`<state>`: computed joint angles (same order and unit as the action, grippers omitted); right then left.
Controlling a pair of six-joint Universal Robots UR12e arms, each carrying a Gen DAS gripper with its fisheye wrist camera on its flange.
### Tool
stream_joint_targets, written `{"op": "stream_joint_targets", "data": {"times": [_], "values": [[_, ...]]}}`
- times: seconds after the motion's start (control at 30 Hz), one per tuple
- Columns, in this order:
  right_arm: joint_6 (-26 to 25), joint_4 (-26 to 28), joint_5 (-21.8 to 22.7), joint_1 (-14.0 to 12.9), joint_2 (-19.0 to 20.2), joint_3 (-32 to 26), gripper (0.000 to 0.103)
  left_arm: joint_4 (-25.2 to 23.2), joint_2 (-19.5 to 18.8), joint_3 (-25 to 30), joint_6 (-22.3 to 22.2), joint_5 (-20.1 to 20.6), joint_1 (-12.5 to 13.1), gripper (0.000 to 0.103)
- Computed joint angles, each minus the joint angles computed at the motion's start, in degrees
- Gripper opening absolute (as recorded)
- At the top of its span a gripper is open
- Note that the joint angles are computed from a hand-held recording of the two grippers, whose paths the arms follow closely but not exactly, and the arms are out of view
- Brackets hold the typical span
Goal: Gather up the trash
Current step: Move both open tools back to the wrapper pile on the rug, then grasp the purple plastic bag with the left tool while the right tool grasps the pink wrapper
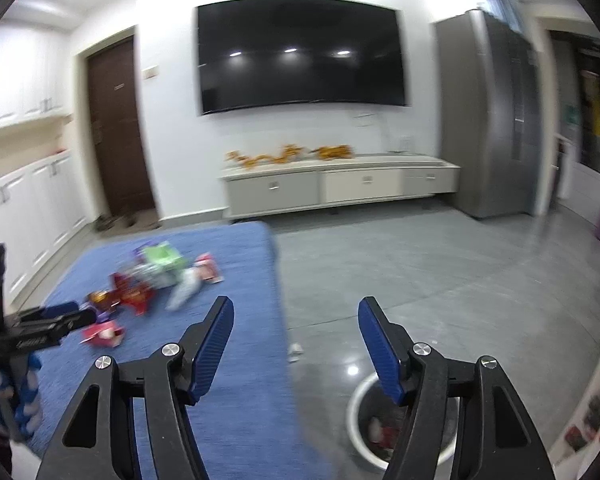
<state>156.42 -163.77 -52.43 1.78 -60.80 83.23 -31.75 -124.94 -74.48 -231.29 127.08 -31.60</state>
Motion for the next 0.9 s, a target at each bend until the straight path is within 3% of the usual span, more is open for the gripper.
{"op": "stream_joint_targets", "data": {"times": [0.2, 0.33, 0.53, 0.73, 0.8, 0.83, 0.9], "values": [[-12.39, 10.31, 4.53, 2.75, 0.43, -0.94, 0.067, -4.79, 5.18, -8.51, -9.99, 0.83, 2.22, 0.071], [-22.08, 19.73, 6.23, 4.73, 1.09, -2.39, 0.067, -5.36, 5.88, -10.14, -12.87, -0.52, 3.39, 0.071], [-35.18, 31.31, 5.74, 7.65, 2.71, -4.93, 0.069, -5.96, 4.75, -9.31, -12.28, -2.78, 5.39, 0.071], [-42.68, 38.57, 4.47, 10.05, 4.75, -7.96, 0.07, -5.35, 3.74, -8.93, -10.44, -6.37, 6.97, 0.07], [-45.18, 41.18, 4.32, 10.72, 5.37, -9.04, 0.07, -3.01, 3.67, -9.74, -9.64, -6.95, 7.13, 0.064], [-46.41, 42.42, 4.31, 11.04, 5.69, -9.63, 0.07, -0.75, 3.79, -10.42, -8.93, -7.58, 7.25, 0.055], [-48.74, 45.22, 4.52, 11.63, 6.58, -11.24, 0.07, 1.32, 3.77, -11.1, -9.02, -8.05, 7.4, 0.051]]}}
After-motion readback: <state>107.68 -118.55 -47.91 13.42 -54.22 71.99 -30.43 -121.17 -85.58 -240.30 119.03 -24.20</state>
